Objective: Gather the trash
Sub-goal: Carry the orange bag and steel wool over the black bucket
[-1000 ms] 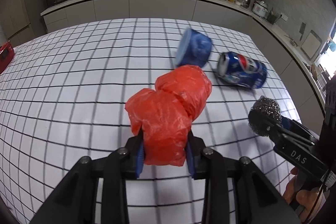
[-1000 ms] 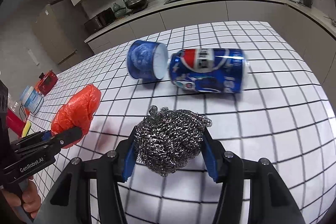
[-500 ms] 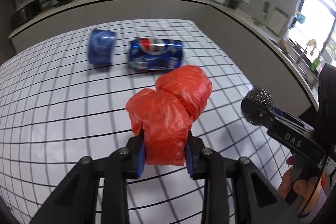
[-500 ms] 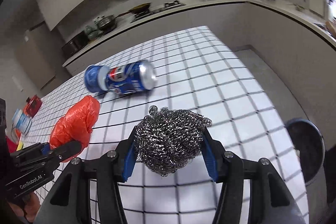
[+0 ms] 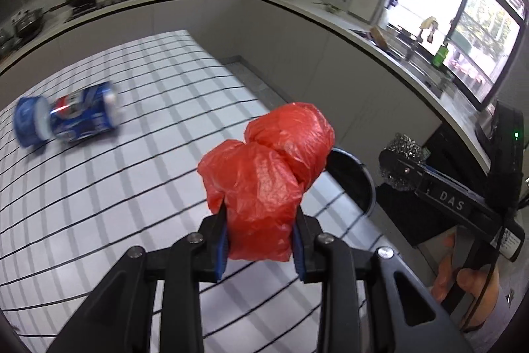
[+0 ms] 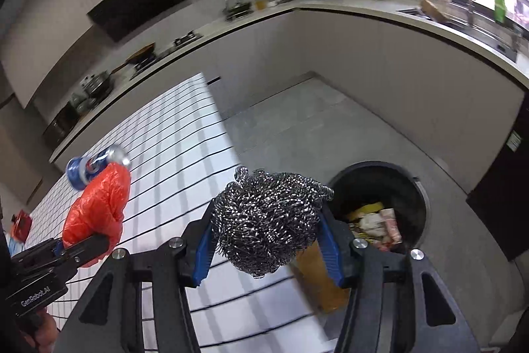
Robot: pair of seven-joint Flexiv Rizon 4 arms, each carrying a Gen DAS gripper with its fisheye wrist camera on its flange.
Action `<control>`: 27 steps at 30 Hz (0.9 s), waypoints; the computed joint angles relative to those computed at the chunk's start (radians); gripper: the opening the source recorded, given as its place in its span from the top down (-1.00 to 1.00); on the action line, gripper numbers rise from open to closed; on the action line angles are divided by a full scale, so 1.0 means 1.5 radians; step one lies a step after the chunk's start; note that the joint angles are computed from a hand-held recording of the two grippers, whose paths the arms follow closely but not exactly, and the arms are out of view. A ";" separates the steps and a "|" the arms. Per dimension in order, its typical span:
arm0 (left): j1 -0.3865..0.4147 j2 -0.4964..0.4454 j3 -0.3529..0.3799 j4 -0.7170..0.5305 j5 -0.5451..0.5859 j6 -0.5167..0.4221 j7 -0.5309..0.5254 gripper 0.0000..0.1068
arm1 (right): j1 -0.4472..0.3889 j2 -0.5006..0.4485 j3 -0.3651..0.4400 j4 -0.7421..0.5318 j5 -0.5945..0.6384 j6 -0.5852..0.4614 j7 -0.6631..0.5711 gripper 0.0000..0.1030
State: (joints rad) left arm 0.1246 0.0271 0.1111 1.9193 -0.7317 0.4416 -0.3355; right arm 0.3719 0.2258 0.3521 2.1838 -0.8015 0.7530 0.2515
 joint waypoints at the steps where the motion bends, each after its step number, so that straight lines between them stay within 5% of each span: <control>1: -0.011 0.007 -0.009 0.010 0.002 0.011 -0.010 0.39 | -0.007 0.028 -0.007 0.025 0.013 0.006 -0.010 -0.11; 10: -0.135 -0.008 -0.087 0.047 0.076 0.118 -0.217 0.39 | -0.091 0.156 -0.088 0.205 0.164 0.133 -0.227 -0.11; 19: -0.207 -0.067 -0.119 0.051 0.200 0.204 -0.415 0.39 | -0.154 0.076 -0.143 0.256 0.262 0.285 -0.428 -0.11; 27: -0.227 -0.098 -0.120 0.048 0.310 0.247 -0.534 0.39 | -0.185 -0.003 -0.139 0.247 0.330 0.339 -0.543 -0.11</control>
State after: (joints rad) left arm -0.2159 -0.1197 -0.0686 1.9913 -0.2674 0.8121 -1.1369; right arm 0.0939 0.2218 0.1435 2.5545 -0.3064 1.2617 -0.5634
